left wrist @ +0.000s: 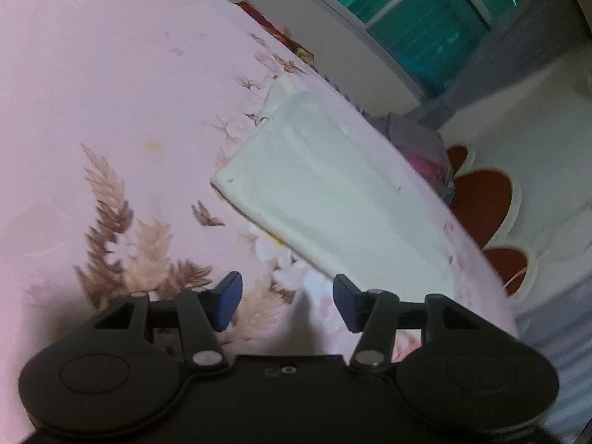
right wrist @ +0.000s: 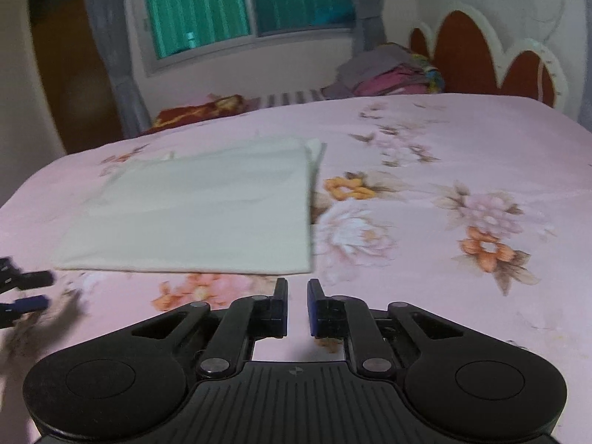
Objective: Fold small clothes
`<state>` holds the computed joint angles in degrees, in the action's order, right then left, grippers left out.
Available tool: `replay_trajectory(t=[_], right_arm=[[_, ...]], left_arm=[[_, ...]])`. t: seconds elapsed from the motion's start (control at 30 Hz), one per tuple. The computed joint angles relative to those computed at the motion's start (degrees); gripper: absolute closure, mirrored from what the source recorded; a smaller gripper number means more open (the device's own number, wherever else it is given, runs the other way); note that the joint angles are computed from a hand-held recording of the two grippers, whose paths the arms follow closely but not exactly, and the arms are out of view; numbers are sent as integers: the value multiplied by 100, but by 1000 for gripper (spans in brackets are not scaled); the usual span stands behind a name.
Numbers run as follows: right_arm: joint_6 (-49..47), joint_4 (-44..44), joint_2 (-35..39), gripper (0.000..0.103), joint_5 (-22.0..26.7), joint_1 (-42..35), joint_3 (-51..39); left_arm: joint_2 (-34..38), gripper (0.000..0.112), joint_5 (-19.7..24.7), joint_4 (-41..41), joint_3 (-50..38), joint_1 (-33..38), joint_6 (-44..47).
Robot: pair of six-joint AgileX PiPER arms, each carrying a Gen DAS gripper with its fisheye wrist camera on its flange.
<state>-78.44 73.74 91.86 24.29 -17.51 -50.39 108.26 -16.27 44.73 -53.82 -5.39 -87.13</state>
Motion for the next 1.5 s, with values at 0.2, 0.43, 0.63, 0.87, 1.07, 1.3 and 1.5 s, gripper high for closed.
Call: replay_trajectory(t=[0.2, 0.43, 0.63, 0.87, 1.07, 1.3, 1.5], right_arm=[[467, -381, 326, 91, -42, 408, -487], [2396, -1447, 1485, 93, 319, 899, -2216], [4332, -2836, 2686, 94, 453, 1553, -4056], [6074, -4455, 3826, 94, 910, 1992, -5917], [6540, -4820, 4502, 94, 1221, 2153, -6968], [6870, -5526, 4934, 95, 1396, 2355, -7544], [6273, -4886, 4953, 96, 1357, 2204, -7433]], left_arm=[[817, 62, -501, -513, -675, 251, -414], [1757, 69, -556, -1710, -1834, 255, 188], [2120, 104, -505, -2380, -2207, 121, 884], [2151, 101, -1050, -2184, -2026, 246, 787], [2263, 105, -1239, -1331, -2163, 446, 146], [2018, 93, -982, -3317, -1889, 101, 2049], [1970, 103, -950, -4005, -1823, 9, 2391]])
